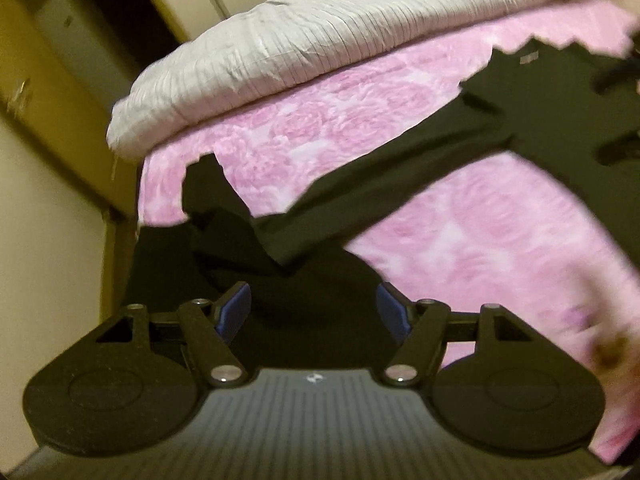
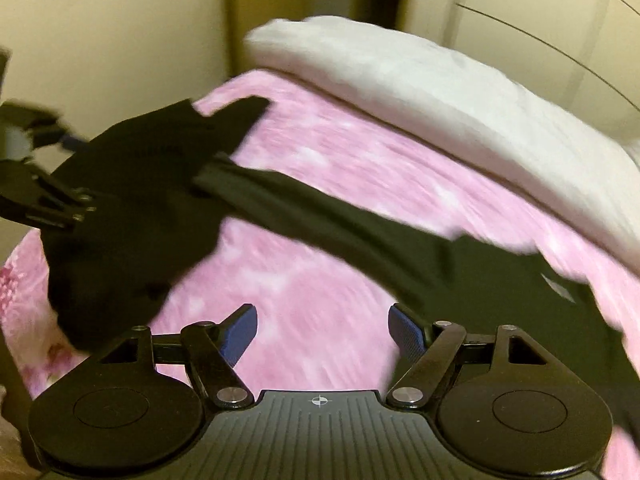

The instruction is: Fold clothes

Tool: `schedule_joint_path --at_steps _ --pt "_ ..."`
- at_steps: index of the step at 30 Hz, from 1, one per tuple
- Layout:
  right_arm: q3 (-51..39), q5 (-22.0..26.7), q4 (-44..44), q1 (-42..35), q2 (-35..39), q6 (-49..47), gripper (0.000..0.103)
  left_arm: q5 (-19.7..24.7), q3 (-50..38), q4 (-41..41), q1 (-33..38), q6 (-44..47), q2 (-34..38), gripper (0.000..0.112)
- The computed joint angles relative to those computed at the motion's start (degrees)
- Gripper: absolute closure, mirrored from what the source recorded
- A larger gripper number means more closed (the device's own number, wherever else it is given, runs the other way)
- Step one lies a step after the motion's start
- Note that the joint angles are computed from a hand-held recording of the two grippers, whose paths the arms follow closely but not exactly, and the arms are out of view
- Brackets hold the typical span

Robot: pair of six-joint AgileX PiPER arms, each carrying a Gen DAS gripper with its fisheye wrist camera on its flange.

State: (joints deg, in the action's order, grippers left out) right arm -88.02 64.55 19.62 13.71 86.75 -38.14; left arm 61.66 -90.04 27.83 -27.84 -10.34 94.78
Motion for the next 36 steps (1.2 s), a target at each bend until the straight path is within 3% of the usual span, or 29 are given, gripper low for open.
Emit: schedule_joint_path --at_steps 1,3,6,12,20,22,23,24,28,33,36 --pt "0.0 -3.1 -0.3 3.2 2.5 0.2 0.028 -3.0 1.8 0.2 1.9 2.2 0.1 0.046" --pt "-0.6 -8.9 -0.9 9.0 7.9 -0.6 0.039 -7.7 5.0 -0.1 5.3 5.2 0.2 0.046" --pt "-4.2 -15.7 -1.0 15.4 17.1 -3.4 0.043 -13.4 9.1 -0.3 9.7 7.6 0.7 0.046" --pt "-15.1 -22.4 -0.5 22.0 33.8 -11.4 0.044 -20.1 14.2 1.0 15.3 5.3 1.2 0.046" --pt "-26.7 -26.0 -4.4 26.0 47.0 -17.4 0.054 -22.0 16.7 -1.1 19.4 2.1 1.0 0.046" --pt "-29.8 -25.4 -5.1 26.3 49.5 -17.6 0.073 -21.9 16.6 -1.7 20.0 2.6 1.2 0.046" --pt "-32.7 -23.7 -5.6 26.3 51.0 -16.4 0.094 -21.9 16.4 -1.8 20.2 2.8 1.3 0.046" --pt "-34.4 -23.3 -6.2 26.2 51.9 -15.0 0.098 -21.7 16.2 -1.7 20.3 2.6 1.4 0.046" --pt "-37.6 -21.7 -2.8 24.6 51.5 -13.0 0.099 -20.6 15.7 -2.0 19.4 0.8 0.7 0.046" --pt "-39.8 -19.4 8.5 18.6 48.0 -10.6 0.099 -18.2 12.5 -3.6 15.0 0.6 1.9 0.046" --pt "-39.4 -21.3 13.7 12.7 45.0 -9.6 0.099 -16.7 9.1 -4.9 10.7 1.0 3.6 0.046"
